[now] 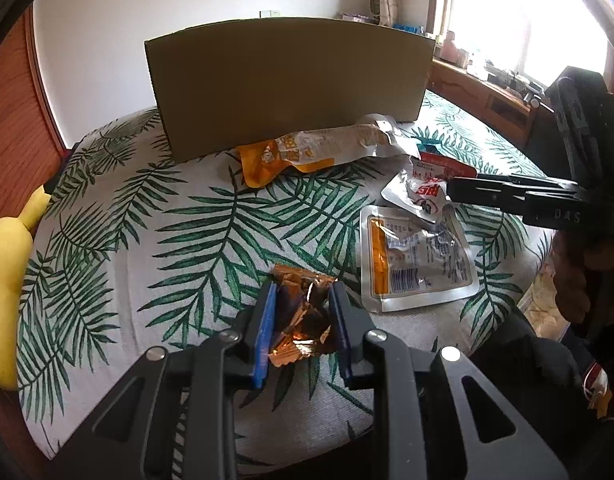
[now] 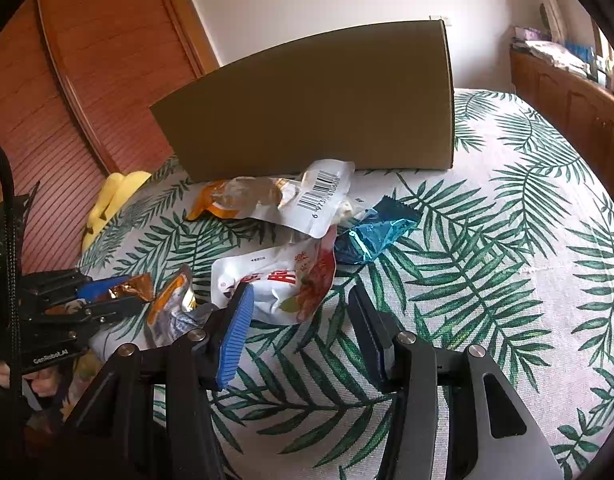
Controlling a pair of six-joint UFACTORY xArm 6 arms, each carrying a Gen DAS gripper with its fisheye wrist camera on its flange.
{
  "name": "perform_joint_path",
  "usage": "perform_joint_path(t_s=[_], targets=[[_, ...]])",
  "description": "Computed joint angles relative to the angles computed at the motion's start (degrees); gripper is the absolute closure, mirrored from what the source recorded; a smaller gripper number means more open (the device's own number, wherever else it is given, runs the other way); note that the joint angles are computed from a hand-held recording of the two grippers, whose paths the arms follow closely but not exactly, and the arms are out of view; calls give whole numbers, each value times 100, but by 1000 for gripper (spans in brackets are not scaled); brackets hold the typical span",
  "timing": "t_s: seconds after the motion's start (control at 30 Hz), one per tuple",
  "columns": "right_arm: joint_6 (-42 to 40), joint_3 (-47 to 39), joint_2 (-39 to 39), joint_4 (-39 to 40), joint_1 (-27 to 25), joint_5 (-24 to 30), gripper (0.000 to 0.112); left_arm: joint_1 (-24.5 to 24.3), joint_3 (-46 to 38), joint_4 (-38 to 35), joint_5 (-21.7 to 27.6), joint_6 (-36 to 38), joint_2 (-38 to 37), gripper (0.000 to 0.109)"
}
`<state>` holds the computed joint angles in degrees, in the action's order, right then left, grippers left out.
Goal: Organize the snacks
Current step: 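Grasp the copper-foil pack with the left tool while the right tool grasps the white-red pouch, then lift both packs and carry them over the box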
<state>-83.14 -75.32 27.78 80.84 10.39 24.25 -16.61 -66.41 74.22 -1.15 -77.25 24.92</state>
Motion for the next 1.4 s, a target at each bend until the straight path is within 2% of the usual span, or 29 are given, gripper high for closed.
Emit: perform_joint_path(t_s=[0.17,0.33,0.4,0.43,0.7,1.07,1.4], targets=[[57,-85,39,3,33,-6,63,-18,-34,-70,-43,37,35,84],[92,-153,34,121,-36,158,94,-40,-66,84,-35,-138,33,84],[63,-114,-8,143,-45,146,103,-34,-91,295,-23,-386,21,84],[58,-104,-19,169,-49,143,106,-27,-147,638,20,-768,14,84],[-111,-25,-172,233,-48,-23,110,34,-363,2229,66,-2602,-106,84],[-730,216,-562,510,-76,-235,111,-104,-523,3376,230,-3844,-375,84],[-895,316,-725,641,-243,-109,111,-221,-496,3193,343,-3626,-551,84]])
